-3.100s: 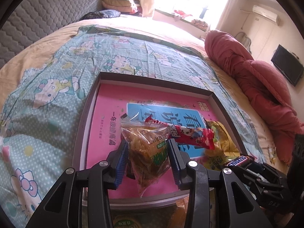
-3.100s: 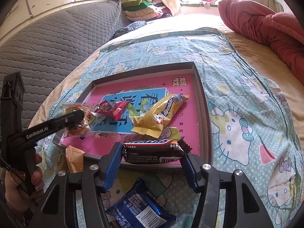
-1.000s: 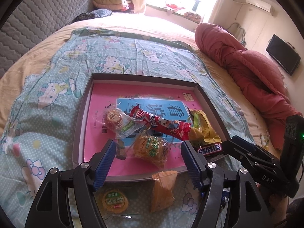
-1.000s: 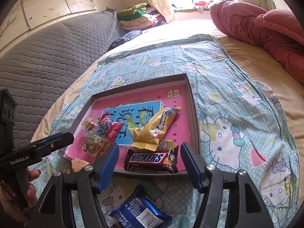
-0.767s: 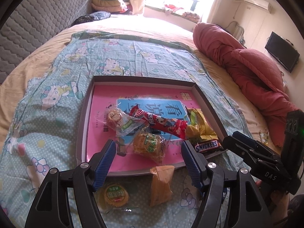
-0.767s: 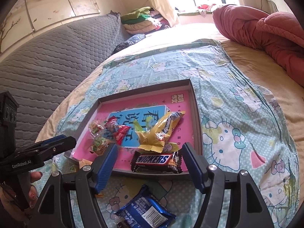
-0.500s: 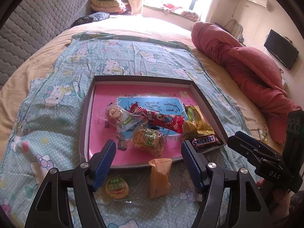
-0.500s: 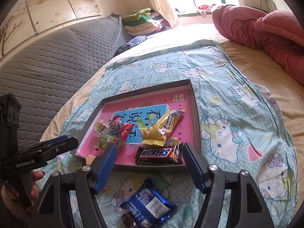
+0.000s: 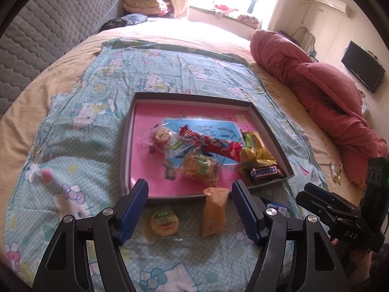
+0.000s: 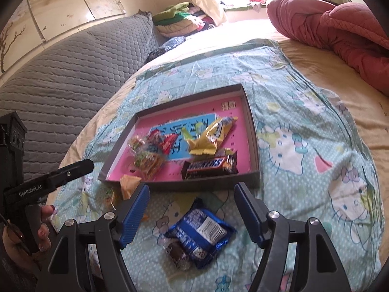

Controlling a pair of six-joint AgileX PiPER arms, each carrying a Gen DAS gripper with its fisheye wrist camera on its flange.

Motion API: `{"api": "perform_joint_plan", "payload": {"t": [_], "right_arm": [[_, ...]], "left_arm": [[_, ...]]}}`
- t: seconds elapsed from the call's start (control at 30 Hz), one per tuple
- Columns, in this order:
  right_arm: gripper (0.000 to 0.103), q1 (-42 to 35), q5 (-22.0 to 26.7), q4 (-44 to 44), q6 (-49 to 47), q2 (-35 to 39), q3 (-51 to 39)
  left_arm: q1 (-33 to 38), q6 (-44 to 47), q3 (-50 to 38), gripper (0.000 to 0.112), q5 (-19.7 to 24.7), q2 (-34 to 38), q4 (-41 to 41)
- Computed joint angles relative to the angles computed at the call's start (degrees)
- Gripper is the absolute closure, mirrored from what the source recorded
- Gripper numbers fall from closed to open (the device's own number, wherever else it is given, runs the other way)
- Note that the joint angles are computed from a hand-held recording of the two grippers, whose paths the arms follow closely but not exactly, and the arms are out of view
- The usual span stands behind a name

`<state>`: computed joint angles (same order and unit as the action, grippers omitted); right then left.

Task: Organize snacks
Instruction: 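Move the right tool to the blue biscuit pack while the left tool moves to the round cookie bag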

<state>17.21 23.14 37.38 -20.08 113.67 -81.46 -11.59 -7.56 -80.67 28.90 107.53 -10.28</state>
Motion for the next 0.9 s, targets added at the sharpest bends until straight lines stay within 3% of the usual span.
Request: {"api": "perform_joint_plan", "payload": {"t": [0.3,0.9], "right_arm": [[0.027,1.0,-0.5,-6.1,6.6,-1.0,1.7],[0.026,0.6,3.9,-9.6,14.5,-0.4,2.7]], "left_arm": [[1.4,1.2,3.5,0.039,0.1,-2.6,-0.8],[1.3,3.5,8.0,0.039,1.2,-1.6,-4.7]]}}
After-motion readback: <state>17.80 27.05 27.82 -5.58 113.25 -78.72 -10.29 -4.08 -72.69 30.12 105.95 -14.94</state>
